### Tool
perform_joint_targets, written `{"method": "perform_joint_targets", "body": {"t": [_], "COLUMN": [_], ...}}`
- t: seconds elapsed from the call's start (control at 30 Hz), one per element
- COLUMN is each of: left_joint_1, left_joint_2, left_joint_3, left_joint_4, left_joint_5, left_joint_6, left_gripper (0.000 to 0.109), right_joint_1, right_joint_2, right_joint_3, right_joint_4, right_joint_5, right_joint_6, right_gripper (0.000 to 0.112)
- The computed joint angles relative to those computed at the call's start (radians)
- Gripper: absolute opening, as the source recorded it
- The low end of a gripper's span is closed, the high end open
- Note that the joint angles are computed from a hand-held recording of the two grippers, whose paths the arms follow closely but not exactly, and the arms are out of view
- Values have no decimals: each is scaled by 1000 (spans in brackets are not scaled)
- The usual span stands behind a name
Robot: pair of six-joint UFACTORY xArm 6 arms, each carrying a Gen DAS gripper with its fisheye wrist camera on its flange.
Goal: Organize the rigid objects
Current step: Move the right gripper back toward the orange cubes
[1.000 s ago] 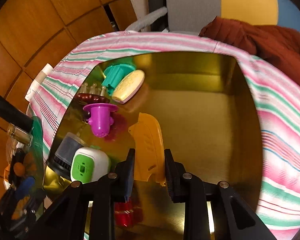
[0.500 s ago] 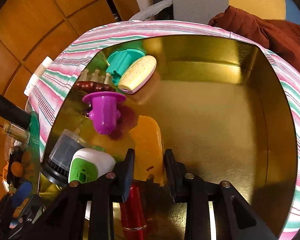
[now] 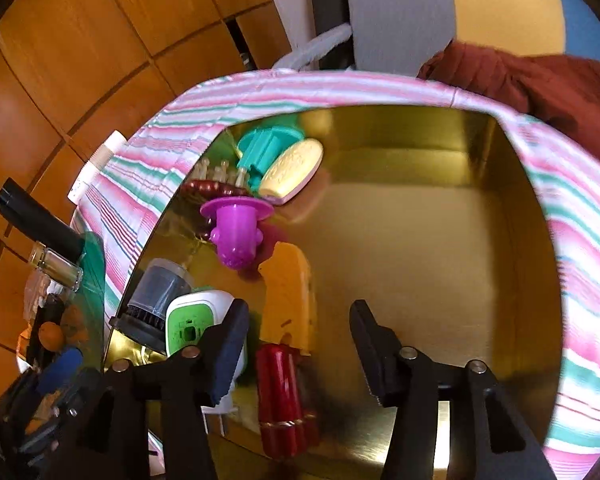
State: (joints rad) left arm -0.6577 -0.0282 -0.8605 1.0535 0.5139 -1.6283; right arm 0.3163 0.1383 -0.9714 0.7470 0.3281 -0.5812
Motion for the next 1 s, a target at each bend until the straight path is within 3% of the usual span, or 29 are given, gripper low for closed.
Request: {"method": "perform_joint_targets", "body": {"t": [0.27,0.43,1.0], "left_joint_1": [-14,-27,-67], "left_joint_2": [-4,5,61], "left_joint_3": [-27,-49,-133], "left_joint_4": [-3,-6,-48], "left_joint_5": [23,30,57], "left_joint_6": [26,51,139], "left_gripper": [39,39,39], "right_joint_1": [16,3,-230], "right_joint_2": [-118,-188,-264], "right_joint_3": [132,195,233], "right_joint_4": [-107,-81,-127], "right_joint_5": [-159,-216,-201], "right_joint_6": [-14,-84,-115], "right_gripper": [54,54,55]}}
